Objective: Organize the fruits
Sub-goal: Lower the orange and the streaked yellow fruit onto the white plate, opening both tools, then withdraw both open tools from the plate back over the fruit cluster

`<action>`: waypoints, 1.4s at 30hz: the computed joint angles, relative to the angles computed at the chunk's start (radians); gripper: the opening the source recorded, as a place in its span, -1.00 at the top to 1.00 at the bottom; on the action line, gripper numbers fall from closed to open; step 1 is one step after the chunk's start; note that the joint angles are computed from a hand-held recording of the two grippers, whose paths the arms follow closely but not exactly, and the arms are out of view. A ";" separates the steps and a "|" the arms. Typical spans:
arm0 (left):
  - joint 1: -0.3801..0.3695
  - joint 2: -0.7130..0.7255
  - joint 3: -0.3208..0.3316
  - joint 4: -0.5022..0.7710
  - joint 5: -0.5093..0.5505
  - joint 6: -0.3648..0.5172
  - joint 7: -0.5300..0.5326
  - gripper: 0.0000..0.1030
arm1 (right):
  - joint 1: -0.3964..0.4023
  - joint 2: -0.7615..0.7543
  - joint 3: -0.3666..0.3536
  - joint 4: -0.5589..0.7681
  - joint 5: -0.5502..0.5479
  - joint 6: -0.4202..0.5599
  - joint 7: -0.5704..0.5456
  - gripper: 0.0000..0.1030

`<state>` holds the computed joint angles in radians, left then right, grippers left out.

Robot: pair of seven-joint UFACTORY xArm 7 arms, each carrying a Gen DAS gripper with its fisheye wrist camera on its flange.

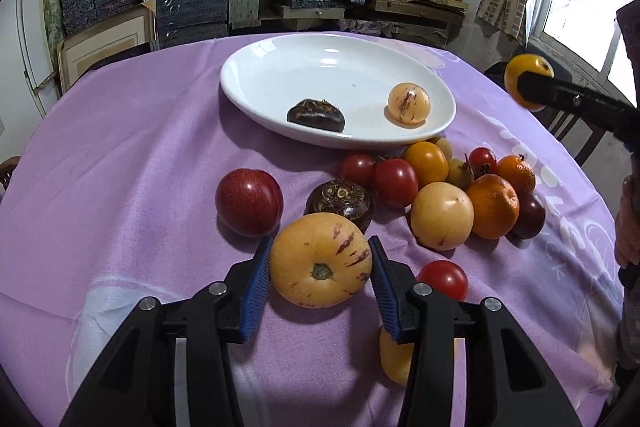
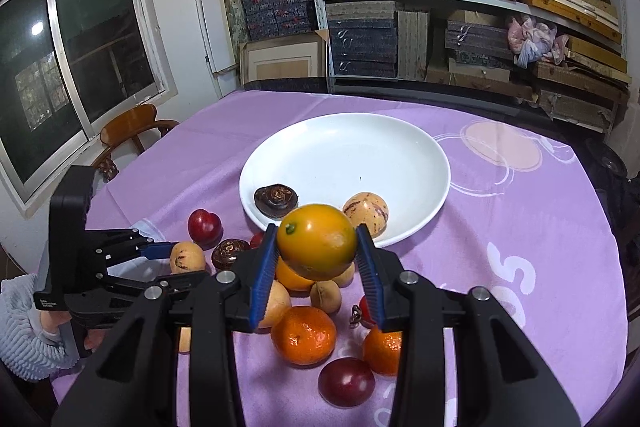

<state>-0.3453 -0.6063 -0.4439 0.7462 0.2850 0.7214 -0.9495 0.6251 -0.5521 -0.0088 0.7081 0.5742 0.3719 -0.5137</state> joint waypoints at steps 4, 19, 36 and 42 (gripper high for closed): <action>0.054 0.020 -0.021 0.106 0.067 0.039 0.012 0.07 | -0.007 0.018 0.011 0.012 -0.011 -0.009 0.006 0.26; 0.130 0.462 0.055 0.496 0.235 0.098 -0.003 0.07 | -0.217 0.460 0.189 0.457 -0.379 0.053 0.310 0.26; 0.048 0.386 0.208 0.414 0.169 0.040 0.021 -0.39 | -0.241 0.504 0.203 0.484 -0.357 0.074 0.285 -0.02; 0.090 0.129 0.106 0.333 0.226 0.149 -0.012 -0.74 | -0.120 0.107 0.082 0.191 -0.089 -0.190 0.066 -0.92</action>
<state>-0.2552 -0.4769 -0.3381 1.0788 0.5112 0.8700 -0.9617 0.5049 -0.4448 0.0734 0.8989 0.4847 0.1816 -0.4475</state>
